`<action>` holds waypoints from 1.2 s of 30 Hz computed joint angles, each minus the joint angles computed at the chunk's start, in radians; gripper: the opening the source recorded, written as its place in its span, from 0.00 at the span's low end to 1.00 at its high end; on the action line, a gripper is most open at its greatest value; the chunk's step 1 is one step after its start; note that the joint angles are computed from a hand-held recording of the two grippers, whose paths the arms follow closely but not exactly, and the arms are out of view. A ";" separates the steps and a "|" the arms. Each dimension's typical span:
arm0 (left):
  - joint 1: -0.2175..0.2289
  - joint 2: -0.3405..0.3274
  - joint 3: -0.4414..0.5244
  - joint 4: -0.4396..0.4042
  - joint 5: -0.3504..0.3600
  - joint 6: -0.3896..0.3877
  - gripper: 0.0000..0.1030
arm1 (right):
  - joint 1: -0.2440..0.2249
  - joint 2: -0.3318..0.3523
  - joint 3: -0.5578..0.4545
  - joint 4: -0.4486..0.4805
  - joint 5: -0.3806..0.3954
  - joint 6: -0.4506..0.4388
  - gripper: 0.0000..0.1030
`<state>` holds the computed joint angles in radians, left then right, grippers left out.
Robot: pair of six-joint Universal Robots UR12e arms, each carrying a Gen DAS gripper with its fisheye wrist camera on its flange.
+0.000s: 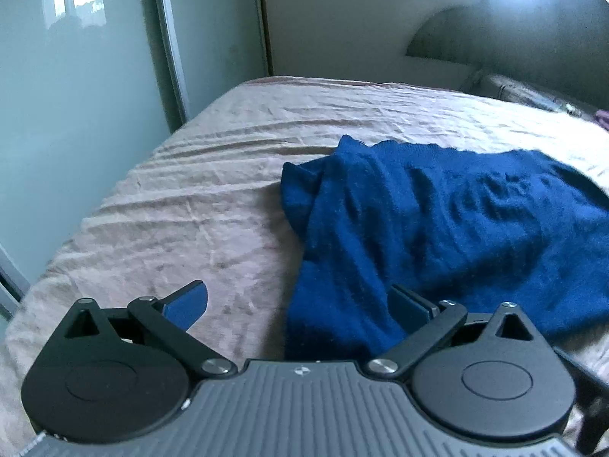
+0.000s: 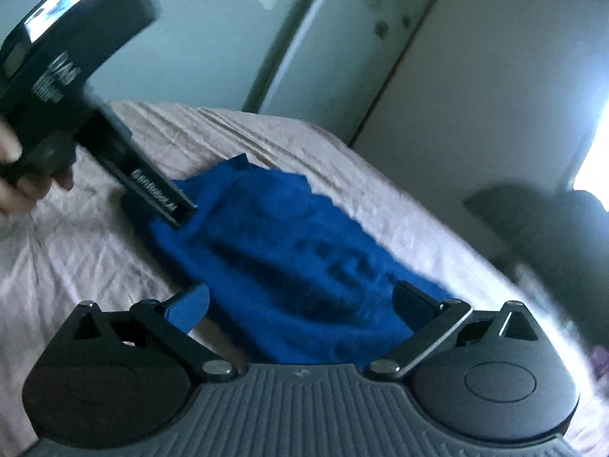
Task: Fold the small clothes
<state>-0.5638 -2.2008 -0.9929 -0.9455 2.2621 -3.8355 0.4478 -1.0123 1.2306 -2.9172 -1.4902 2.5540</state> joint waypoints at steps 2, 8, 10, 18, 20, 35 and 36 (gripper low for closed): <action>0.011 0.012 -0.020 0.040 -0.026 -0.019 0.99 | 0.013 0.006 0.007 -0.054 -0.027 -0.069 1.00; 0.062 0.052 -0.073 0.114 -0.125 -0.133 0.98 | 0.043 0.018 0.025 -0.095 -0.027 -0.223 1.00; 0.084 0.066 -0.094 0.140 -0.187 -0.159 0.98 | 0.054 0.027 0.025 -0.105 -0.034 -0.260 1.00; 0.160 0.073 -0.128 0.213 -0.469 -0.157 0.98 | 0.084 0.067 -0.011 -0.117 -0.095 -0.258 1.00; 0.176 0.070 -0.139 0.244 -0.533 -0.176 0.98 | 0.087 0.081 -0.028 -0.125 -0.113 -0.244 1.00; 0.249 0.005 -0.148 0.553 -0.827 -0.239 0.99 | 0.102 0.206 -0.200 -0.175 -0.167 -0.194 0.98; 0.256 -0.003 -0.144 0.574 -0.857 -0.248 0.99 | 0.103 0.210 -0.208 -0.174 -0.167 -0.193 0.98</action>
